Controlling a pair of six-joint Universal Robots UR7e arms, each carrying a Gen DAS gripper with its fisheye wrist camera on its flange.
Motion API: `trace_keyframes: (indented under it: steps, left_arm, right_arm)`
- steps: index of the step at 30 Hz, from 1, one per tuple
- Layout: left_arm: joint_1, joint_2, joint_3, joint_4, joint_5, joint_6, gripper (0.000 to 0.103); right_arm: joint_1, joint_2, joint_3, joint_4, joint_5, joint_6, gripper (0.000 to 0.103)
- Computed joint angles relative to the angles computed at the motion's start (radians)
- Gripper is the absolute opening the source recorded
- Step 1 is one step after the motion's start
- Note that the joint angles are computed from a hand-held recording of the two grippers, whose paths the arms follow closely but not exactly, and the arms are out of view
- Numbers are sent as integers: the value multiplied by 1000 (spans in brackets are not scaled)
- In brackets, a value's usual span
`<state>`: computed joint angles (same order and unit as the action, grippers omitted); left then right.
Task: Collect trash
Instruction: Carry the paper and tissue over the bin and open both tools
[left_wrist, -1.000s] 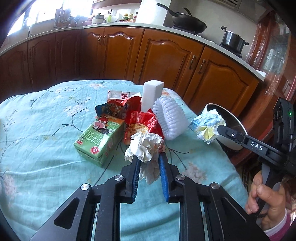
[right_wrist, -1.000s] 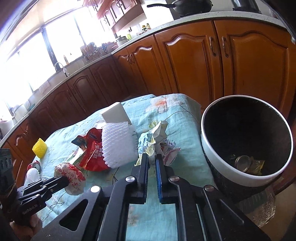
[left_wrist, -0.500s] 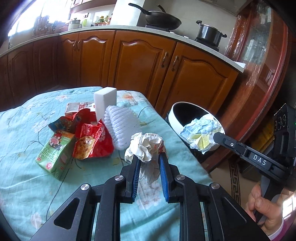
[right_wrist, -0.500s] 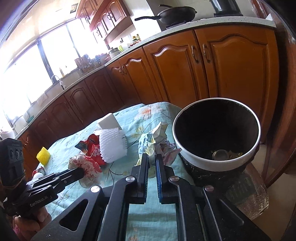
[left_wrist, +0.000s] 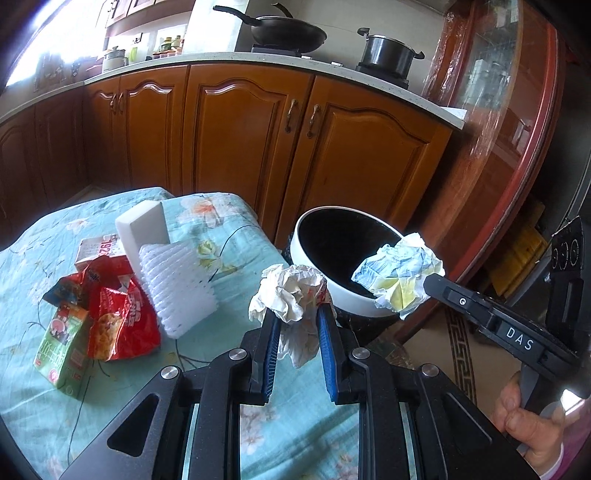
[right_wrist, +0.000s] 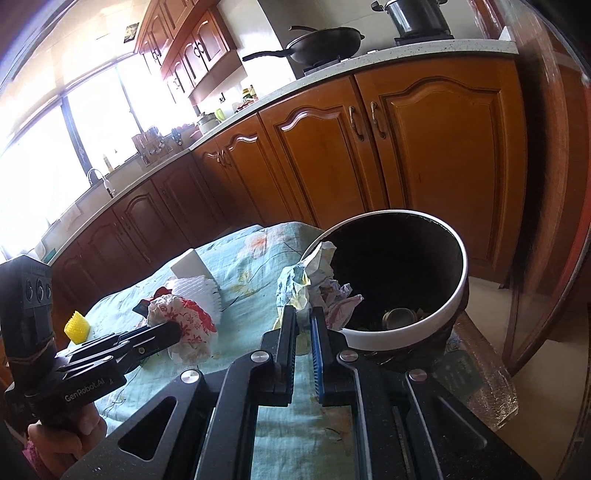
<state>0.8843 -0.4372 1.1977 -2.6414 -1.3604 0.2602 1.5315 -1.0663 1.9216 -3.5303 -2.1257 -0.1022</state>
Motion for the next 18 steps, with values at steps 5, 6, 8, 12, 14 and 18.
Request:
trace_keyframes:
  steps: [5, 6, 8, 12, 14, 18]
  left_arm:
    - [-11, 45, -60, 26, -7, 16, 20]
    - [-12, 54, -71, 31, -7, 20, 20]
    - [-15, 72, -95, 44, -8, 23, 20]
    - [-17, 113, -156, 77, -13, 23, 20]
    - [-20, 134, -188, 94, -12, 22, 20]
    - [-24, 187, -275, 147, -16, 12, 20]
  right_arm:
    - [-15, -16, 9, -11, -1, 1, 8]
    - [-18, -18, 9, -11, -2, 1, 8]
    - [-25, -23, 10, -12, -2, 2, 8]
    - [-38, -29, 9, -11, -2, 4, 8]
    - [-45, -35, 10, -9, 0, 5, 8]
    - [-56, -39, 5, -5, -4, 0, 8]
